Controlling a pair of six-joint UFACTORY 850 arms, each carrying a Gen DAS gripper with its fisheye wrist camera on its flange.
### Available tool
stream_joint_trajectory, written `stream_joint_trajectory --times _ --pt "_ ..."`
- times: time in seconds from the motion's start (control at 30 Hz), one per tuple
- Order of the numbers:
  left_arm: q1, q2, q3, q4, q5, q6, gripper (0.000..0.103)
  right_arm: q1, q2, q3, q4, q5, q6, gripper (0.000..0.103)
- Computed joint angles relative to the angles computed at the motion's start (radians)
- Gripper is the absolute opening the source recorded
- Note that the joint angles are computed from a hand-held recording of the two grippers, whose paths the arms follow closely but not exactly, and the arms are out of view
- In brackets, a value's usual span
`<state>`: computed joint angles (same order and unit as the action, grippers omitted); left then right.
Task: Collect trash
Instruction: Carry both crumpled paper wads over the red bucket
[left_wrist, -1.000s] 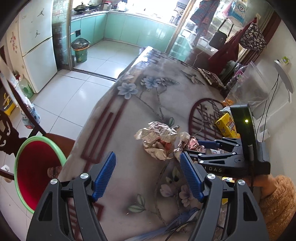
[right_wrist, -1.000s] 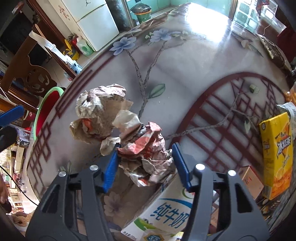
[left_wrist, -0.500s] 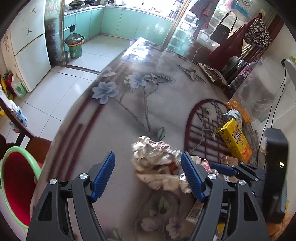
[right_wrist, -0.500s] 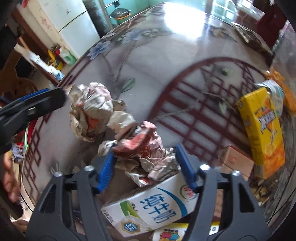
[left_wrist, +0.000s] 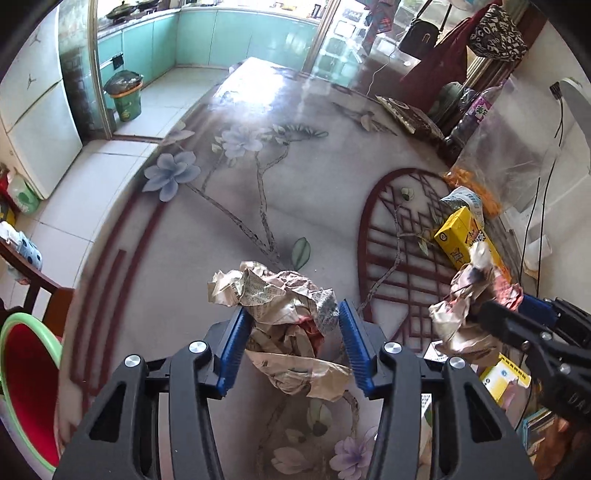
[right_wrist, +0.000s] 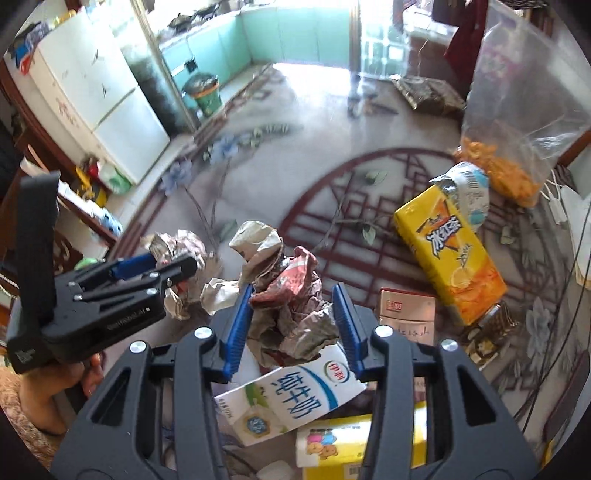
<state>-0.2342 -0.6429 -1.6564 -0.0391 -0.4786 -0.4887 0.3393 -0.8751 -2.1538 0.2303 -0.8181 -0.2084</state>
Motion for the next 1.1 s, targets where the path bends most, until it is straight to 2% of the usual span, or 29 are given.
stream_joint_trajectory --times 0.27,0.57,0.8,1.1 --pt "0.000 0.145 0.157 -0.004 0.070 0.073 0.046 0.025 0.121 0.162 0.020 0.093 0.020 0.043" --pt "0.031 0.318 0.367 -0.075 0.135 0.162 0.046 0.077 0.243 0.337 -0.066 0.195 0.139 0.043" --pt "0.075 0.429 0.503 -0.146 0.159 0.228 0.047 0.124 0.308 0.415 -0.150 0.230 0.234 0.043" --pt "0.134 0.524 0.610 -0.226 0.175 0.314 0.047 0.188 0.349 0.445 -0.244 0.260 0.317 0.043"
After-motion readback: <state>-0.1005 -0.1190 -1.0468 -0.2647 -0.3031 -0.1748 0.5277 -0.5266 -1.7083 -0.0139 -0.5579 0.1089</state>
